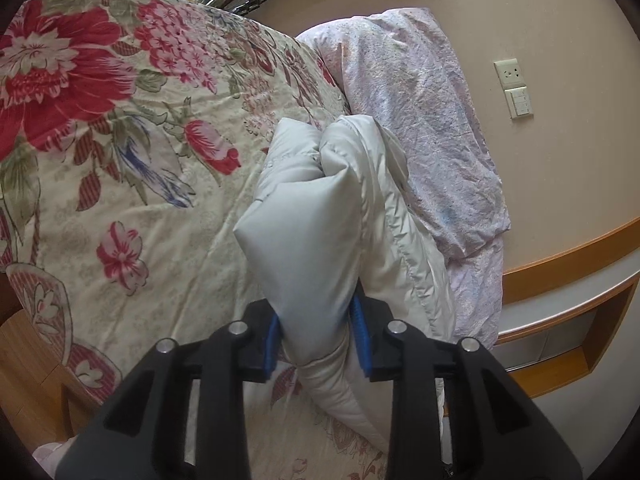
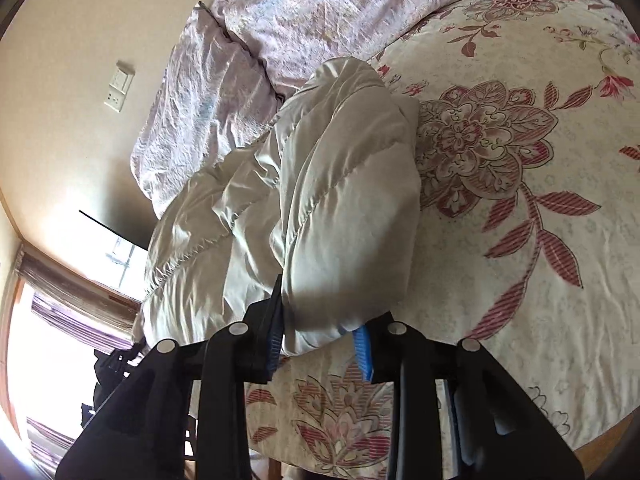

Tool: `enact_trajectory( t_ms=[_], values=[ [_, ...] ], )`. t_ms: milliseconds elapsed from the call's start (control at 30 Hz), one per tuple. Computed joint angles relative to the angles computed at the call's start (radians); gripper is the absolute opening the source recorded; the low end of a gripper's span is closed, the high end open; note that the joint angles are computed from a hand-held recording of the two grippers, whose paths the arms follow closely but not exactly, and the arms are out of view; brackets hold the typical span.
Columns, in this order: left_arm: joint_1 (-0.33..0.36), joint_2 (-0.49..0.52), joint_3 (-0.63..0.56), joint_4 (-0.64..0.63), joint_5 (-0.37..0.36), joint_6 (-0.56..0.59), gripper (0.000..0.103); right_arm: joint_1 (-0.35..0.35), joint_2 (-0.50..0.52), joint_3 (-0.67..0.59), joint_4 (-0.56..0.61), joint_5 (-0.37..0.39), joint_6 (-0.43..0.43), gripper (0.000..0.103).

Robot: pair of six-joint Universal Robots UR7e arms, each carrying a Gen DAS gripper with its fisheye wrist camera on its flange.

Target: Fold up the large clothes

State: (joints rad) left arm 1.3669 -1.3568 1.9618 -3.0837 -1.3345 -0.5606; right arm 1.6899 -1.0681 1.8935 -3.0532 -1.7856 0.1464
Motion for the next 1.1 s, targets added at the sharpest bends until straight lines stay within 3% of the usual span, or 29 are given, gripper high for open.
enact_trajectory(
  t_ms=[67,100,133,167,233,300,400,533,767,900,1000,1100],
  values=[
    [-0.006,-0.002,0.003,-0.002,0.030,0.024,0.051,0.040,0.010,0.012,-0.080,-0.140,-0.043,0.065],
    [-0.013,-0.005,0.006,-0.004,0.057,0.047,0.058,0.061,0.020,0.017,-0.136,-0.216,-0.074,0.069],
    [-0.020,-0.006,0.007,-0.010,0.082,0.072,0.073,0.086,0.038,0.015,-0.206,-0.303,-0.122,0.070],
    [-0.023,-0.006,0.008,-0.020,0.088,0.094,0.079,0.109,0.060,0.004,-0.272,-0.384,-0.169,0.074],
    [-0.019,-0.005,0.002,-0.014,0.072,0.124,0.084,0.138,0.094,-0.021,-0.365,-0.468,-0.246,0.083],
    [-0.014,-0.004,-0.004,0.001,0.054,0.137,0.088,0.150,0.111,-0.053,-0.382,-0.465,-0.291,0.093],
    [-0.015,-0.002,-0.005,0.013,0.052,0.151,0.089,0.170,0.129,-0.094,-0.357,-0.421,-0.366,0.097],
    [-0.010,0.001,-0.008,0.011,0.036,0.153,0.089,0.201,0.195,-0.175,-0.277,-0.363,-0.444,0.097],
    [-0.016,0.020,-0.019,-0.001,0.037,0.153,0.089,0.251,0.348,-0.334,-0.151,-0.359,-0.506,0.096],
    [-0.021,0.032,-0.026,-0.006,0.038,0.146,0.089,0.268,0.441,-0.436,-0.113,-0.391,-0.545,0.089],
    [-0.022,0.037,-0.025,-0.018,0.034,0.144,0.089,0.268,0.479,-0.484,-0.096,-0.410,-0.528,0.081],
    [-0.022,0.038,-0.020,-0.030,0.032,0.140,0.087,0.252,0.483,-0.498,-0.045,-0.370,-0.470,0.064]
  ],
)
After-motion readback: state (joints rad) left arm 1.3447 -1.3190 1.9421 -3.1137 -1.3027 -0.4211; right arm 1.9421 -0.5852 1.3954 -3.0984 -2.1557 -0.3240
